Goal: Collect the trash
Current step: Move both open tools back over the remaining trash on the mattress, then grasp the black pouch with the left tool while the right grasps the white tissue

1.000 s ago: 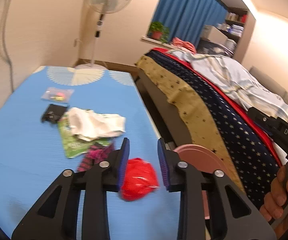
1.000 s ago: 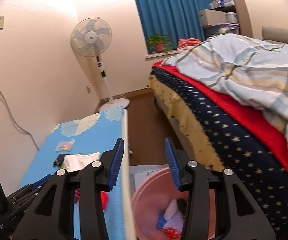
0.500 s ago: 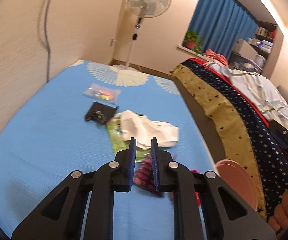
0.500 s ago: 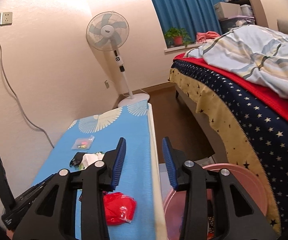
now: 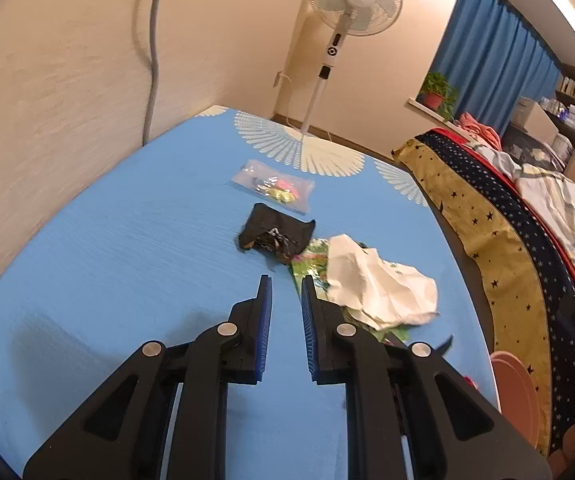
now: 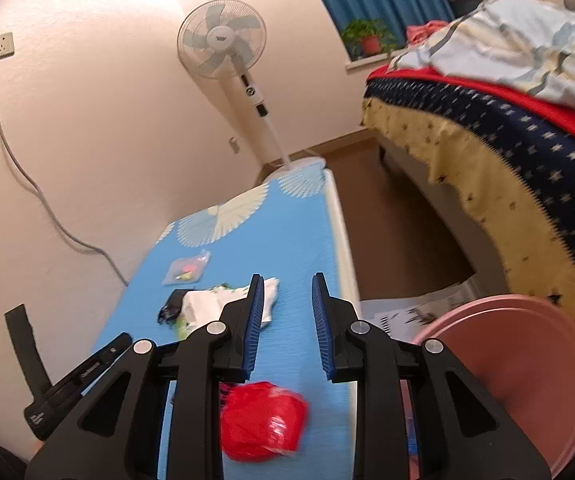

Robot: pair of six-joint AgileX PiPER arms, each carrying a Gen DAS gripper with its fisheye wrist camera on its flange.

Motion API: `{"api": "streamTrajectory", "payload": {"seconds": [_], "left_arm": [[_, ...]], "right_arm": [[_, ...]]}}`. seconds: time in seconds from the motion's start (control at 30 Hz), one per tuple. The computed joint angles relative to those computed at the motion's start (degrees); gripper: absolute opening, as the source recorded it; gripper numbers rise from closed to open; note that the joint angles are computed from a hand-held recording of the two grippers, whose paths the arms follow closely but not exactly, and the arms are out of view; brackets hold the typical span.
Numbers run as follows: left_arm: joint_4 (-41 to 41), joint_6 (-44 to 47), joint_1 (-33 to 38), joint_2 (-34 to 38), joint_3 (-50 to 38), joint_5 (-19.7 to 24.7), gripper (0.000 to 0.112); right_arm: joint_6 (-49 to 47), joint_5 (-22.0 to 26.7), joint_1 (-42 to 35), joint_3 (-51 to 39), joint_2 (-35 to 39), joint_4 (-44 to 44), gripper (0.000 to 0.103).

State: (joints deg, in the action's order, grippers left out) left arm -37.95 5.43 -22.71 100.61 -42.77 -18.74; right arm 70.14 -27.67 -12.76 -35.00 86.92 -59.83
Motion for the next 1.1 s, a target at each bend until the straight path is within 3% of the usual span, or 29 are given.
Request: {"api": "streamTrajectory", "payload": {"seconds": [0.17,0.5,0.6,0.7,0.87,1.0,1.07,1.1], "left_arm": [[5.1,-4.3,2.4,2.6,-3.5,2.5,0.015],[5.9,-5.2,4.6,9.4,-11.8,6.9,0.016],[8.2,-7.5,5.4,10.4,-13.5,8.4,0.019],[10.0,-9.1,5.8,12.0,-15.6,10.3,0.03],[3.5,-3.1,6.0,14.3,-18.5,12.4,0.03],[4.8,-4.5,6.2,15.6,-20.5,14.1,0.03],[9.3,-8.8,6.5,16.1,-21.3,15.1,0.028],[11.8,-11.3,6.6,16.2,-21.4,15.2,0.02]], "right_arm": [[3.7,0.9,3.7,-5.0,5.5,-2.0,0.025],[17.9,3.8,8.6,-17.0,18.1,-12.6,0.028],[25.7,4.4,9.1,-21.1,22.0,-18.4,0.03],[33.9,4.6,9.4,-24.6,25.0,-25.3,0.031],[42.0,5.2,10.4,-28.0,27.7,-33.2,0.032],[44.7,4.4,10.4,-29.2,29.1,-35.5,0.032],[46.4,4.5,10.7,-29.9,29.5,-37.5,0.032],[47.3,4.6,10.9,-30.3,29.6,-38.7,0.032]]}}
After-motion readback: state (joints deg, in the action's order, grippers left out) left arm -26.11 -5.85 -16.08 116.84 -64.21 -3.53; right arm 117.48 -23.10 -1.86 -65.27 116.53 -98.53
